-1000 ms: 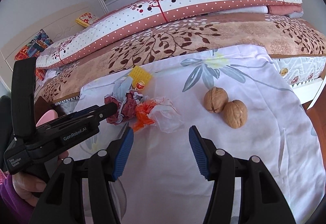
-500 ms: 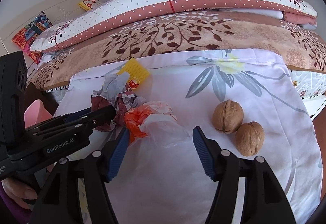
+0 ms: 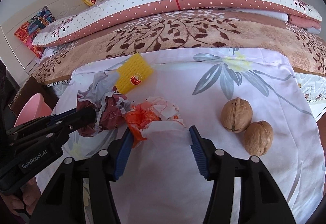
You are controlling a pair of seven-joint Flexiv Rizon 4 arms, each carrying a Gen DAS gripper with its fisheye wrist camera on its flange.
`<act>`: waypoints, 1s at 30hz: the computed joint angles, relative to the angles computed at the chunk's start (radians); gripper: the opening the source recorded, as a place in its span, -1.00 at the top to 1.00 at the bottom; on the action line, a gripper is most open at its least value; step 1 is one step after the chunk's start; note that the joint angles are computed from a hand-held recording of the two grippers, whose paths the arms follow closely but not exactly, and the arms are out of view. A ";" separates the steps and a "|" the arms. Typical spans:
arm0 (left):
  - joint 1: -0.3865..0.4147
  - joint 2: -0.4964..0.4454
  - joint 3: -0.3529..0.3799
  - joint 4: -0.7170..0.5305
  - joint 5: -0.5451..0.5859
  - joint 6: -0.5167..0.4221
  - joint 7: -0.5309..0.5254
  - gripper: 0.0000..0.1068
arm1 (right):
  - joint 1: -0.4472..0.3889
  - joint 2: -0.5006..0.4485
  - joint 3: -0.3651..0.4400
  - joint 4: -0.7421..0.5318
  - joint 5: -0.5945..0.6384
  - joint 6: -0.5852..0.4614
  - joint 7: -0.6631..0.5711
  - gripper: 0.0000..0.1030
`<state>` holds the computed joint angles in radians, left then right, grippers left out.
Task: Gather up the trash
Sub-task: 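Grasp the red-and-white wrapper with the left tool while the right tool grasps the orange bag, then carry both wrappers to the pink bucket and open both tools to drop them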
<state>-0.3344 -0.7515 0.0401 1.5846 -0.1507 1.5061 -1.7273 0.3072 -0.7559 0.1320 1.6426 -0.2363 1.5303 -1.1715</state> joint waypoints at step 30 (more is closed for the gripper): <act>-0.488 0.164 0.546 0.299 0.035 0.215 -0.202 0.63 | 0.447 0.305 -0.379 0.438 0.143 0.309 0.014 -0.04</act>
<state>-0.8221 -0.5875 0.5861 1.8833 -0.1159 1.7214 -1.9298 0.7542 -0.4513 -0.2474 2.0810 -0.0931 1.8388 -1.1577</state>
